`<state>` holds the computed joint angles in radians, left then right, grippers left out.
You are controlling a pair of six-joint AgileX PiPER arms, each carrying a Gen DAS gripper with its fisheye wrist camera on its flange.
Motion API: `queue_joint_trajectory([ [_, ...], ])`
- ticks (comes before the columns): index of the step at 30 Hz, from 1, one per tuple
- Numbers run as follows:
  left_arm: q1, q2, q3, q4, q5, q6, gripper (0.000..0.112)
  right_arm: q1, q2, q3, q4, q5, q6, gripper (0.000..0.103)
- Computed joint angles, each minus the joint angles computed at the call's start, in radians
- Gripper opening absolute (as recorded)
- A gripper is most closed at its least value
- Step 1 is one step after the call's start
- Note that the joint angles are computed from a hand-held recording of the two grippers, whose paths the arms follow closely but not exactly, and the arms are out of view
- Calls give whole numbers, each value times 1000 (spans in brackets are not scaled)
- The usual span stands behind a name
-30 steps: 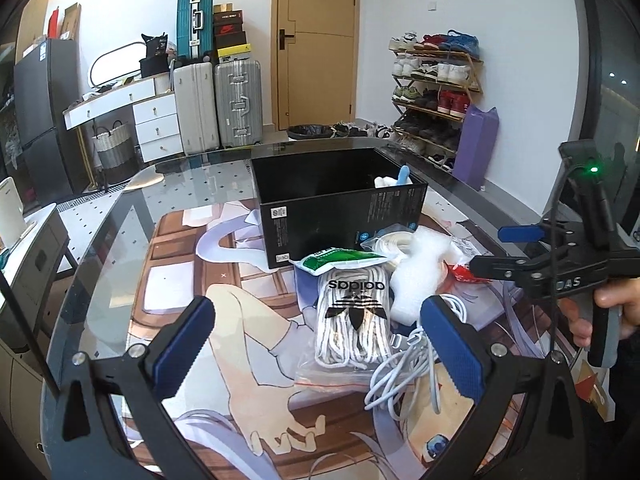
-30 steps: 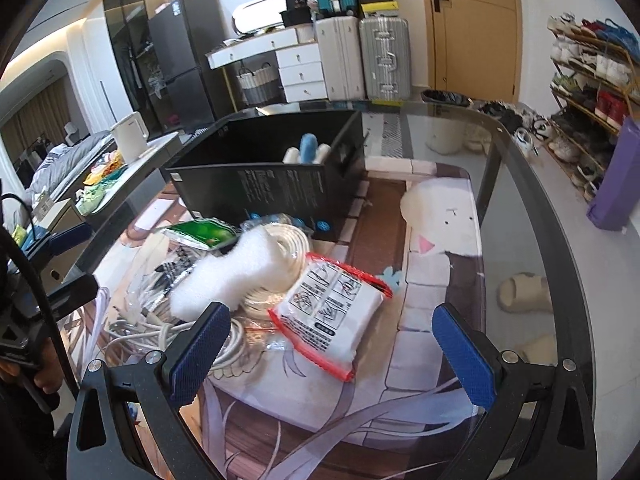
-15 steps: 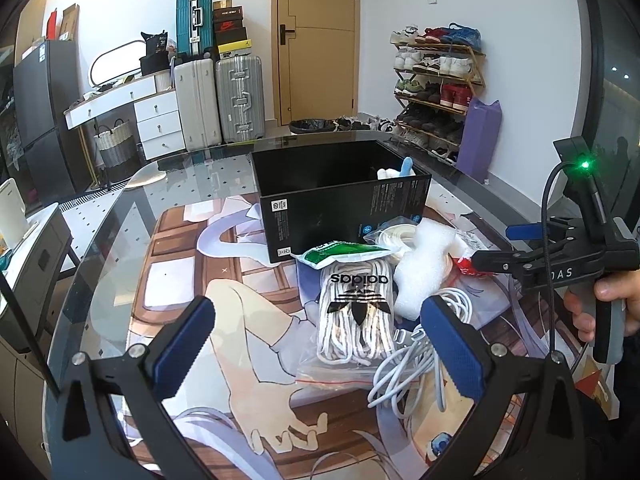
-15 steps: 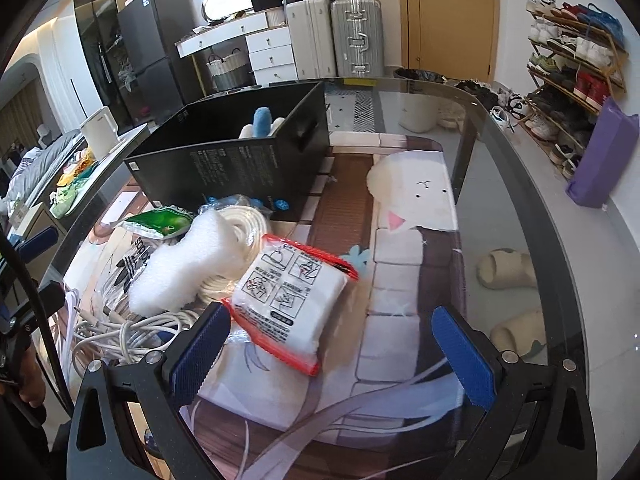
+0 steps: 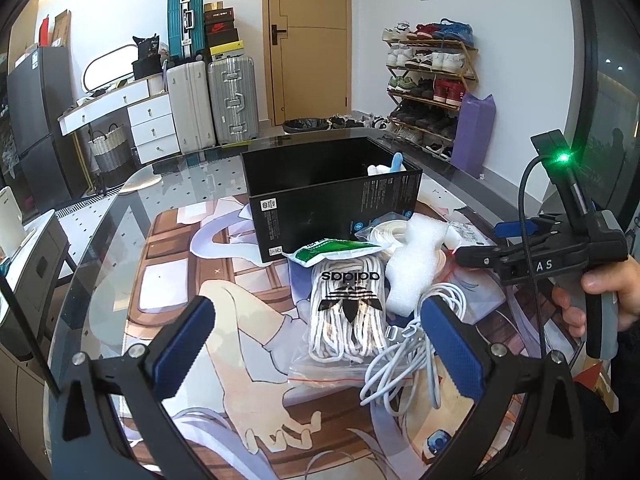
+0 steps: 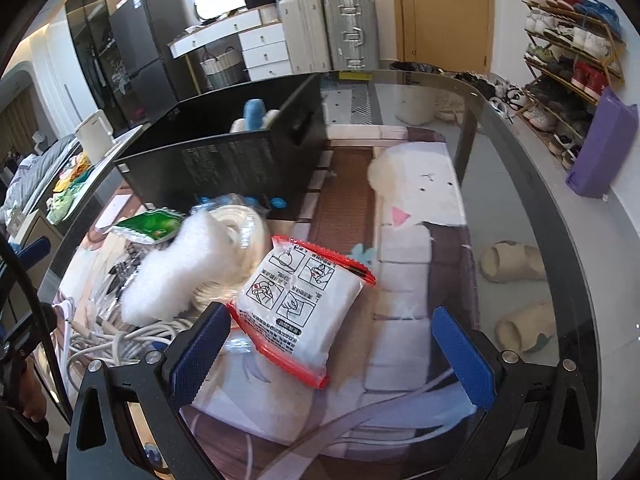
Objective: Organize soft objects
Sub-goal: 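Move the right tool toward the white bag with red edging while the left tool withdraws, then close the right gripper on the white bag with red edging and lift it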
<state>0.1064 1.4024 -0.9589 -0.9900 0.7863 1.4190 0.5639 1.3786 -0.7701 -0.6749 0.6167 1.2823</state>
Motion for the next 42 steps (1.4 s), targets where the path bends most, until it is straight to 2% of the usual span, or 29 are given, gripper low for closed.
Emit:
queue_joint_trajectory([
  [14, -3, -3, 10, 4, -2, 7, 103, -27, 18, 2, 19, -15, -13, 102],
  [18, -3, 1, 6, 9, -2, 7, 103, -23, 11, 9, -17, 2, 21, 101],
  [27, -3, 3, 7, 11, -1, 11, 103, -14, 2, 15, -32, -7, 11, 79],
  [31, -5, 3, 10, 14, -1, 17, 103, -11, -4, 17, -35, -16, 2, 62],
  [34, -7, -1, 14, 17, 0, 18, 103, -7, -9, 22, -45, -24, 8, 59],
  [37, -9, -5, 16, 23, 2, 20, 103, 2, -10, 23, -70, -26, 27, 50],
  [42, -9, -9, 16, 31, 10, 21, 103, 45, -40, 24, -144, 3, 81, 48],
])
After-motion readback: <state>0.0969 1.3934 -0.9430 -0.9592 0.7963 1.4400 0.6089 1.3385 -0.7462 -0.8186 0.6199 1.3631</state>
